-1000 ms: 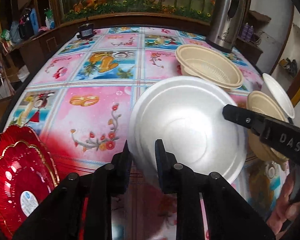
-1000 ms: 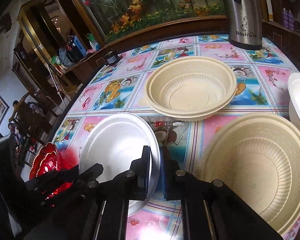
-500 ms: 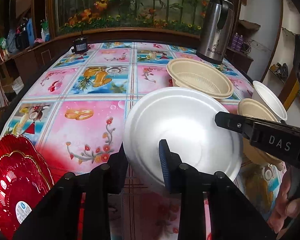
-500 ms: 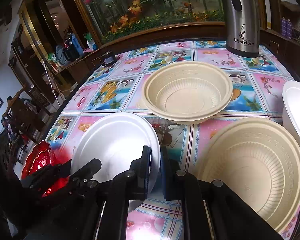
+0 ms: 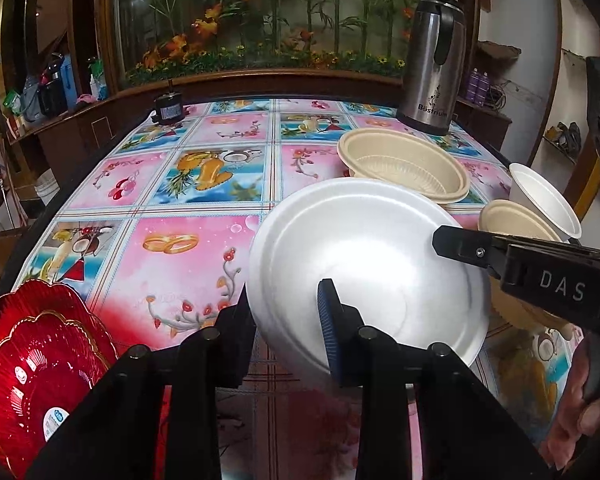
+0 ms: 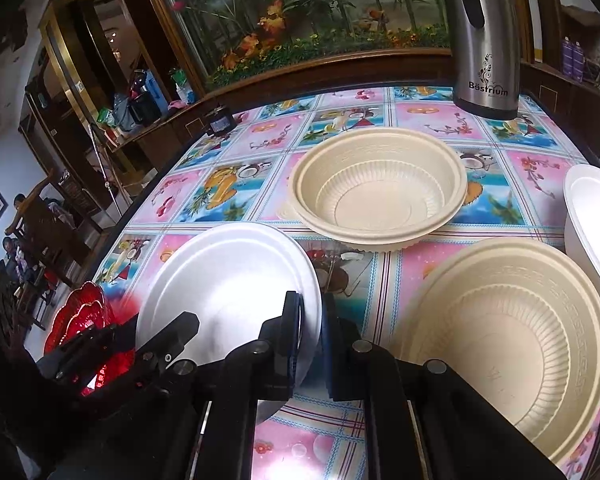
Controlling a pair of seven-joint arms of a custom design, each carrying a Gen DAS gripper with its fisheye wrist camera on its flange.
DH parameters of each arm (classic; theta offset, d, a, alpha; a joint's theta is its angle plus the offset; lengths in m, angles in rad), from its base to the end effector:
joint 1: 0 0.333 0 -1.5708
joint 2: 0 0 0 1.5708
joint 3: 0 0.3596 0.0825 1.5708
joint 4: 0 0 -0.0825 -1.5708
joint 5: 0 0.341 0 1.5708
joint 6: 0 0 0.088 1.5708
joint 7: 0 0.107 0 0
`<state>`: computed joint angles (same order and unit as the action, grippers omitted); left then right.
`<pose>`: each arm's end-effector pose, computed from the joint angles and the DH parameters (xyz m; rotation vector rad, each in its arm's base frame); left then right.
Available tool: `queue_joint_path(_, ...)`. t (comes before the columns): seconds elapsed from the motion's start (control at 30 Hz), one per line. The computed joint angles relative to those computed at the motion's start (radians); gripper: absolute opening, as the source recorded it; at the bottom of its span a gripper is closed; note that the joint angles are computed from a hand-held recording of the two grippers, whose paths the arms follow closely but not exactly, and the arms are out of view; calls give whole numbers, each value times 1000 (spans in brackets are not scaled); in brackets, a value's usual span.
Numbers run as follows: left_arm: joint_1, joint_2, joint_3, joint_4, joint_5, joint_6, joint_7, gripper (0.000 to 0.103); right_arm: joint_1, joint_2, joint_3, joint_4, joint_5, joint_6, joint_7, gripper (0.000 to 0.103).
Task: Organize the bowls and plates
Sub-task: 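Lift the white plate and carry it toward the stacked red plates, then move the held white plate over the red plate stack with the left gripper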
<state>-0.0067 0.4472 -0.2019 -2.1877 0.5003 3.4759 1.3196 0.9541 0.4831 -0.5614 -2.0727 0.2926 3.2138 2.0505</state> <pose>0.5723 -0.1651 0.3602 -1.3561 2.1504 -0.9873 0.5721 0.2575 0.3877 -1.5055 1.9160 -0.4878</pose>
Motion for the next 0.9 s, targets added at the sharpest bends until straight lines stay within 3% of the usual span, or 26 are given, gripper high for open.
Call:
queue_joint_path(0.33, -80, -8, 74, -25, -70, 63, 46, 27, -2, -5, 7, -5, 16, 22, -14, 10)
queue_joint_path(0.9, -72, -14, 72, -54, -94, 163, 48, 27, 22, -13, 13, -23, 140, 86, -123, 10)
